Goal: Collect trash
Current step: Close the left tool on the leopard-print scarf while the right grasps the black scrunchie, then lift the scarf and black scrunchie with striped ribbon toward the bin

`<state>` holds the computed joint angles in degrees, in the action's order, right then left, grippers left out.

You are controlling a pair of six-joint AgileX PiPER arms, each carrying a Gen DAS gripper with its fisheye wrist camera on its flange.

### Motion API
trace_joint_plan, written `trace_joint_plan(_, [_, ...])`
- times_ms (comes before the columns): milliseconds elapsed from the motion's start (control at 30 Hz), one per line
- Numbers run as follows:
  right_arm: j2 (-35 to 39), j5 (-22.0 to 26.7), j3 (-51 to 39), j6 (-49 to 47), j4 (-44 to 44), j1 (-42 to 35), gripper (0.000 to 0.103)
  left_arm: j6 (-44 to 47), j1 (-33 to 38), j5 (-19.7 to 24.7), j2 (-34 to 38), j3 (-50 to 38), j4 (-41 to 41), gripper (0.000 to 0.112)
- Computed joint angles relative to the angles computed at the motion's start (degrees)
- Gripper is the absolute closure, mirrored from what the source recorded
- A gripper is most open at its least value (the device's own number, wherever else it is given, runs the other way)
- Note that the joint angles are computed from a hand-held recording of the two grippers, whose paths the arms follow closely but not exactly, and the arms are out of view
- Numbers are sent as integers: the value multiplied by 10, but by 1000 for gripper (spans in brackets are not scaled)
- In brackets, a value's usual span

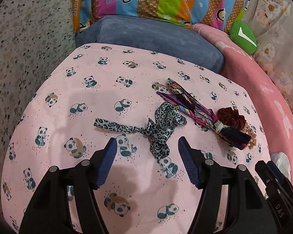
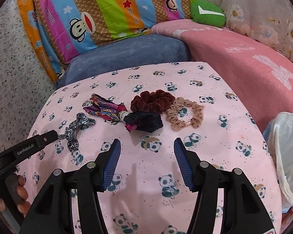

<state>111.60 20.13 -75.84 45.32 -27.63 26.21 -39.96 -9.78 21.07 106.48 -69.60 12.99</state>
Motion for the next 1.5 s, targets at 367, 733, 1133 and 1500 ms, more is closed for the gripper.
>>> trace_joint_plan(367, [116,30,-149,-103,123,-9,67,153,20,12,98,-101,-128,70])
trace_joint_plan(733, [83,-16,-93,-131,163,-12,100,170,8,6,72,-79,-143,106])
trace_joint_plan(1133, [-101,-89,93,-73,117,-31,100,37,-96,14,-45,-16,-30,106])
trace_joint_plan(1500, [-299,-106,242,-109,145,-111,100,-88,-252,77,-82,-58,86,106])
